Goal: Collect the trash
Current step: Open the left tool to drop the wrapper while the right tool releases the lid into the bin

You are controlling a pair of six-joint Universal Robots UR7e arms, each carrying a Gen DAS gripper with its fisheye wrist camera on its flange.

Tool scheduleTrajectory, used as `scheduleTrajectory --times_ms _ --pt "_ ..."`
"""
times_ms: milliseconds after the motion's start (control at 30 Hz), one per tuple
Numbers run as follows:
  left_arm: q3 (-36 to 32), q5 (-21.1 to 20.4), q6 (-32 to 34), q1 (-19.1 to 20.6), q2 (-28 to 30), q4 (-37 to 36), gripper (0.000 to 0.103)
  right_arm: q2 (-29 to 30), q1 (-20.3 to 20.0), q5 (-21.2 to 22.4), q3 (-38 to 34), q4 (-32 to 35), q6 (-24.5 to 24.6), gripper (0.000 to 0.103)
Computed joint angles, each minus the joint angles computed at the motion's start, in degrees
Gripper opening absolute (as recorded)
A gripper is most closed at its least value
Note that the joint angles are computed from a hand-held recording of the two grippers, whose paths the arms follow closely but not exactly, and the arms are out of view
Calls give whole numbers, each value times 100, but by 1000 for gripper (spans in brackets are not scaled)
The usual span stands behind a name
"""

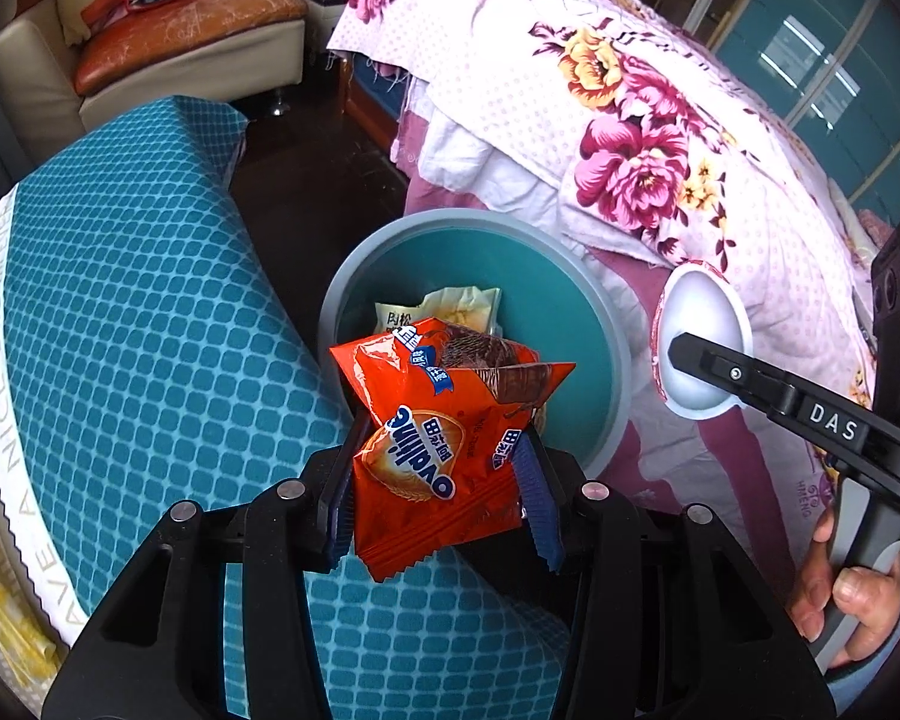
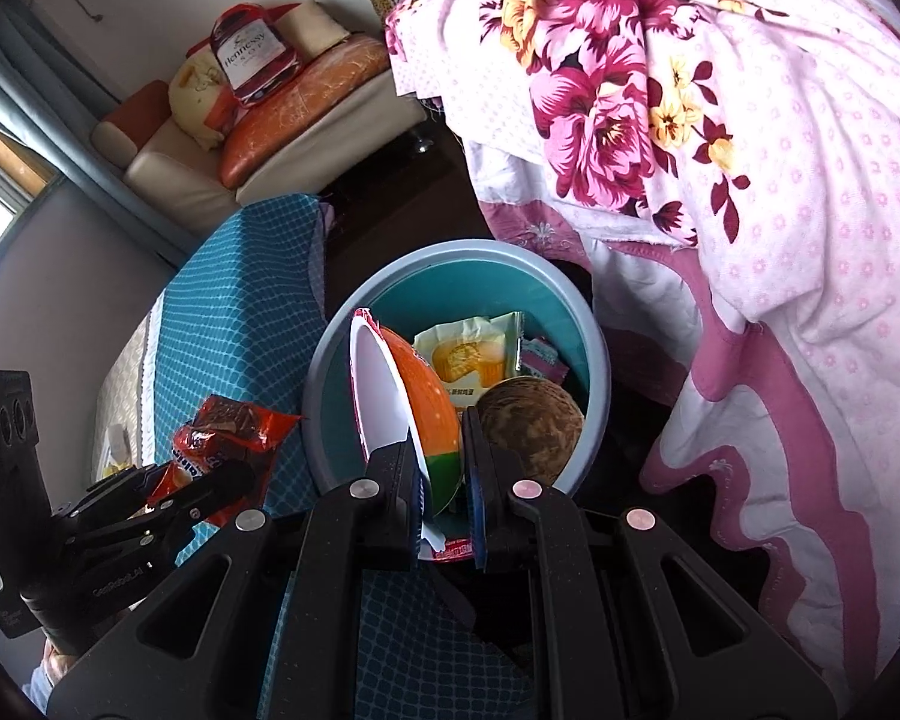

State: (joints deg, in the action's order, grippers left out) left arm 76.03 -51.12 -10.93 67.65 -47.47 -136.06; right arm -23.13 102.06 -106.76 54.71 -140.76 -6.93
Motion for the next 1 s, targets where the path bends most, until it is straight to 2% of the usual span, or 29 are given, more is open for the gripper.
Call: scheduleTrajectory --times_ms 33,100,167,567,700,1000 --pt "-35 5 -5 8 22 18 56 23 16 -18 -6 -16 17 11" --pt "-74 81 -26 14 61 17 73 31 24 -59 -9 -14 39 11" --pt "-42 144 -31 19 62 -59 79 49 29 -95 -27 -2 53 11" --pt "151 -3 -279 99 -109 -28 82 256 79 -271 -308 163 82 12" --pt "254 27 -305 86 -177 -110 91 310 100 -337 -374 201 91 12" --pt "380 32 -316 97 -266 -176 91 464 145 -495 -601 435 211 14"
